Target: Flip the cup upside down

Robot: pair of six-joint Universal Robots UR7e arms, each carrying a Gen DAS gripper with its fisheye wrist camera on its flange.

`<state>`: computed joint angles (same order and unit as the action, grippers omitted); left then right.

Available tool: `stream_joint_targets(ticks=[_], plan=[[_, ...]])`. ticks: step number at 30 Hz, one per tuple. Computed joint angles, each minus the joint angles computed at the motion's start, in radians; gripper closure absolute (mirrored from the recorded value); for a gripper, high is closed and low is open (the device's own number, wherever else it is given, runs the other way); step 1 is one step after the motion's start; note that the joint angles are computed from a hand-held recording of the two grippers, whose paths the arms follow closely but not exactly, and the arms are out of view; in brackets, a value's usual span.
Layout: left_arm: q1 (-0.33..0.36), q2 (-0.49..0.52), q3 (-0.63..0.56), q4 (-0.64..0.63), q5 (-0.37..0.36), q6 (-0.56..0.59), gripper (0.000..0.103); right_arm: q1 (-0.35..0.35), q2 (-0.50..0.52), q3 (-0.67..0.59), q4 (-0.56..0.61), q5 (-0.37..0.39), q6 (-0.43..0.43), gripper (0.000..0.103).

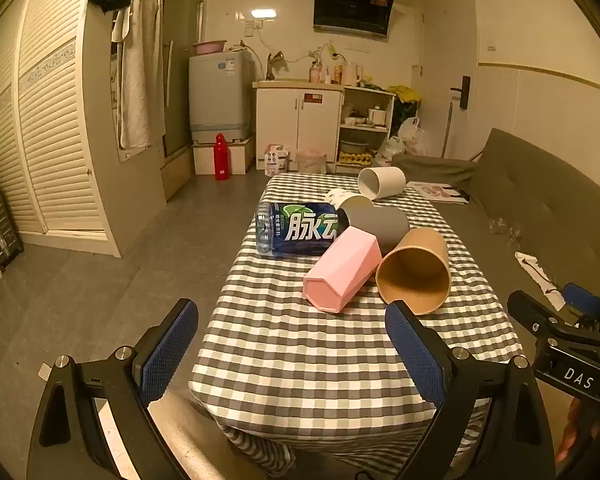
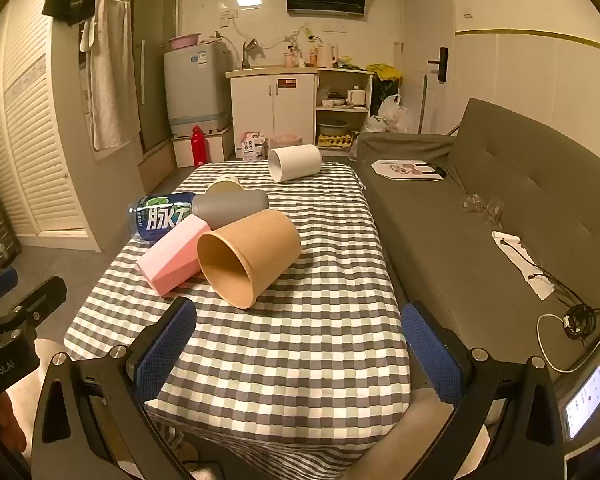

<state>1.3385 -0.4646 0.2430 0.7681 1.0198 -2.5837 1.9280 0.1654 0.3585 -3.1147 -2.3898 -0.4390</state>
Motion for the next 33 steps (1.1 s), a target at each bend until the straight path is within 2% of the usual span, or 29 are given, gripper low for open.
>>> stream_joint_targets(ticks=[18,33], plan=[[0.001,-0.032,0.057,-0.031,0.006,-0.001,0.006,-0.002,-0.009,0.019,-0.010,0.003,0.001,0.000],[0.000,-0.034,0.060,-0.032,0.001,0.002,0.006,-0.003,0.001,-0.001,0.002,0.003,0.006,0.000]])
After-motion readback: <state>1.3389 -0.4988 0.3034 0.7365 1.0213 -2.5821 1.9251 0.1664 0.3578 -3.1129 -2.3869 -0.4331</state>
